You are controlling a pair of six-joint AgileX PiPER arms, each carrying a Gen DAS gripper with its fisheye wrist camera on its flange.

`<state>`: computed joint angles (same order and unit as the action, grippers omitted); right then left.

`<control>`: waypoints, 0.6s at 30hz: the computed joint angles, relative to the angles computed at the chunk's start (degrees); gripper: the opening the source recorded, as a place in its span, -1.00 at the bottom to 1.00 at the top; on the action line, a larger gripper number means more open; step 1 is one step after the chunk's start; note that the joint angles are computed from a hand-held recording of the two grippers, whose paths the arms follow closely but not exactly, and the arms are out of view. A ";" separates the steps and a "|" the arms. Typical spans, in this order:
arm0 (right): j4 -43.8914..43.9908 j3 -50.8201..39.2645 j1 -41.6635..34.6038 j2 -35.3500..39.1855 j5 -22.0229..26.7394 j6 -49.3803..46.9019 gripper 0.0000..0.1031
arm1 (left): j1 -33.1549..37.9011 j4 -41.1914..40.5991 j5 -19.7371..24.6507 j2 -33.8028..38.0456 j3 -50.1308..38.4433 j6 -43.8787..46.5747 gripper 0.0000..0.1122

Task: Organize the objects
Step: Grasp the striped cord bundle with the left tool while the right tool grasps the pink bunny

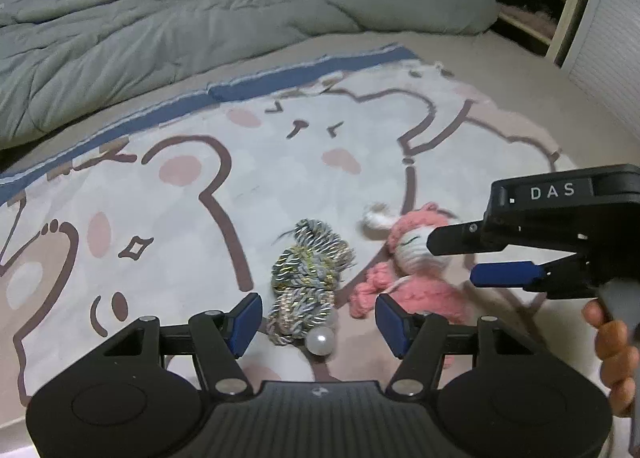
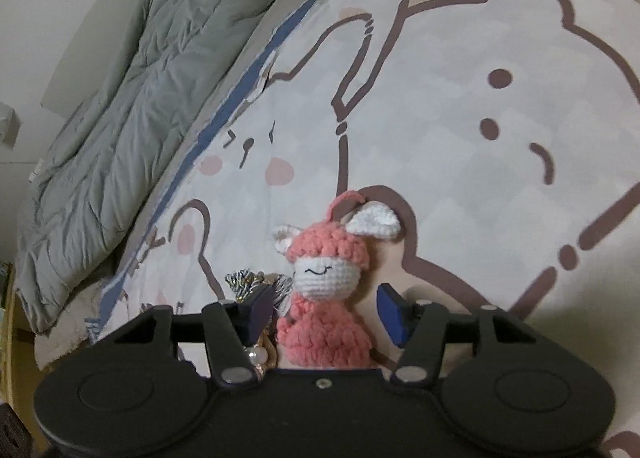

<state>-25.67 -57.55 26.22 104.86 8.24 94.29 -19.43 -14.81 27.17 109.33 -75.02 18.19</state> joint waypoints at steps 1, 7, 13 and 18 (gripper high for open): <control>2.03 -1.01 0.05 0.94 0.60 -2.08 0.08 | 0.07 0.39 -0.04 0.71 -0.48 0.01 0.11; 14.87 -6.04 -0.43 6.23 1.34 -13.80 0.01 | 1.11 -1.19 0.29 4.75 -3.41 1.59 0.12; 12.84 -10.81 0.64 9.81 4.94 -13.08 -0.07 | 0.51 -0.22 -0.91 7.26 -4.97 0.07 0.11; 13.53 -11.37 0.62 10.19 6.26 -14.77 -0.28 | -1.18 6.40 -0.75 9.66 -7.02 -7.82 0.11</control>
<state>-12.14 -68.92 26.84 115.05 14.50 79.52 -20.61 -8.41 26.42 118.98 -82.04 10.37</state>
